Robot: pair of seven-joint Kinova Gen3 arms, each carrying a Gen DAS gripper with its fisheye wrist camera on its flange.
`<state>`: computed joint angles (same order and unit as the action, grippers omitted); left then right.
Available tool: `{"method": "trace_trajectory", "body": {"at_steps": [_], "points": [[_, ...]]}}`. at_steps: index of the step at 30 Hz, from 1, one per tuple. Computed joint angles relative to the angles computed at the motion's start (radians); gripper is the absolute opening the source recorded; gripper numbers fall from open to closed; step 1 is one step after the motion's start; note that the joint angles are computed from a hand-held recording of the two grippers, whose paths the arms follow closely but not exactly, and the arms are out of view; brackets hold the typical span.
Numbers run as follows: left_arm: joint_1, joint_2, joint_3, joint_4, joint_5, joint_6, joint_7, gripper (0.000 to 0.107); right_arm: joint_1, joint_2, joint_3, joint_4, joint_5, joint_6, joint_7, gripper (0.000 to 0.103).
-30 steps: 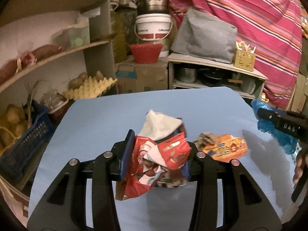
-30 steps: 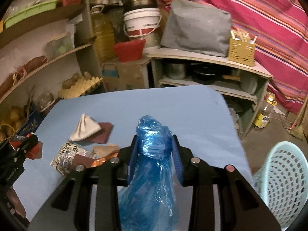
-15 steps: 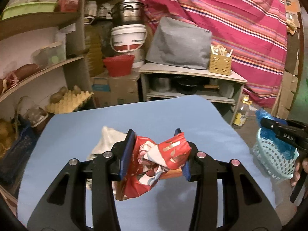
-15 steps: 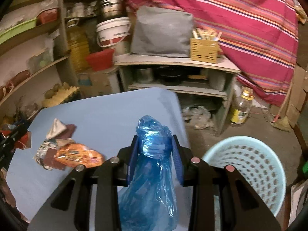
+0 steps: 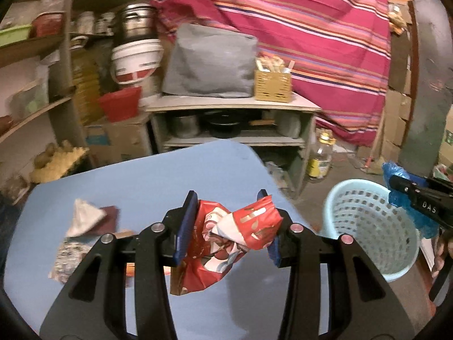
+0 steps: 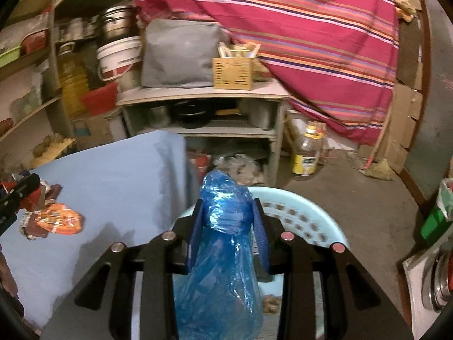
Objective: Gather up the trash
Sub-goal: 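Carry both held bags over the blue basket and open both grippers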
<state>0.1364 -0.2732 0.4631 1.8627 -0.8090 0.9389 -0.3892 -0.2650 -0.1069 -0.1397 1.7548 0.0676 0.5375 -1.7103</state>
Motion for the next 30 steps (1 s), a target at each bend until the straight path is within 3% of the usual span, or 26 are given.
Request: {"method": "trace_trajectory", "body": {"at_steps": [5,9,14,20,27,30], "points": [[0.043,0.110,0.042,-0.055,-0.057,-0.029,0.067,0.043,0.027,0.000,0.062,0.016,-0.069,-0.016,0.093,0.034],[0.101,0.185,0.024,-0.097,-0.076,-0.072,0.101,0.045,0.053,0.018,0.104,0.005,-0.171,-0.011,0.170,0.034],[0.179,0.294,0.002,-0.169,-0.123,-0.086,0.157,0.049,0.102,0.033,0.084,0.003,-0.125,-0.021,0.133,0.034],[0.271,0.395,-0.047,-0.250,-0.141,-0.089,0.150,0.049,0.134,0.052,0.139,0.006,-0.265,-0.010,0.215,0.034],[0.331,0.416,-0.124,-0.273,-0.088,-0.113,0.098,0.079,0.156,0.073,0.130,0.000,-0.282,-0.008,0.220,0.034],[0.360,0.408,-0.160,-0.272,-0.078,-0.111,0.082,0.083,0.161,0.077,0.130,-0.001,-0.295,-0.010,0.233,0.034]]}}
